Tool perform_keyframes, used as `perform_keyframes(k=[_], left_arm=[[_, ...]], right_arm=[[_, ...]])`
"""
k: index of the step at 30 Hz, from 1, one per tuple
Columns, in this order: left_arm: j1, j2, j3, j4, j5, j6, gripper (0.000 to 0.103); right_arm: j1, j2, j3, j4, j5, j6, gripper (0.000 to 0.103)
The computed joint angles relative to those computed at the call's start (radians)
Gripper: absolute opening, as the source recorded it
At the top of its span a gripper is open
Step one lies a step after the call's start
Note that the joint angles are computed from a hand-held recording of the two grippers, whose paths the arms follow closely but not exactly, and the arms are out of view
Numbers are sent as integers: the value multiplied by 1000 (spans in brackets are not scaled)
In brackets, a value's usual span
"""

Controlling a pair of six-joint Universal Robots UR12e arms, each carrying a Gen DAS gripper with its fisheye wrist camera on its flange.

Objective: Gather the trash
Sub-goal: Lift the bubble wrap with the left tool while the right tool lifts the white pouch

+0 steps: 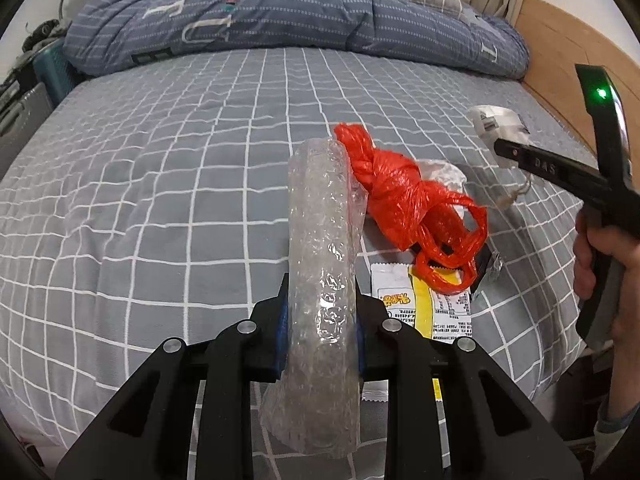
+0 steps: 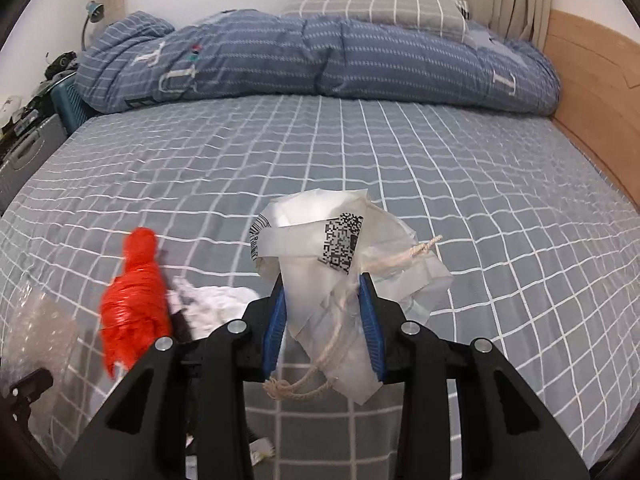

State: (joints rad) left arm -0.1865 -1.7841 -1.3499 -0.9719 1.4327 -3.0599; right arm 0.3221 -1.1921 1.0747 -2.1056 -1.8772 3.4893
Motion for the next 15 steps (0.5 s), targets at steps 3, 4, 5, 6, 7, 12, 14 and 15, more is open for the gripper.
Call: perform_keyframes(k=[3, 4, 5, 6, 7, 12, 14, 15], left_arm=[[3, 7, -5, 19, 4, -3, 24], [3, 9, -5, 20, 6, -4, 24], [4, 10, -5, 21, 5, -5, 24], [4, 12, -7, 25, 4, -5, 24], [5, 13, -6, 27, 5, -6, 24], [10, 24, -12, 37, 0, -12, 24], [10, 28, -14, 40, -1, -11, 24], [9, 31, -17, 43, 1, -13, 24]], right_arm=[[11, -8, 7, 6, -4, 1, 34], [13, -11, 9, 7, -4, 3, 34], [16, -15, 13, 10, -5, 6, 34], [19, -18, 16, 11, -8, 6, 34], [23, -21, 17, 14, -13, 3, 34], [39, -33, 23, 15, -33, -4, 34], [45, -37, 24, 17, -36, -4, 34], [52, -40, 25, 17, -42, -7, 34]])
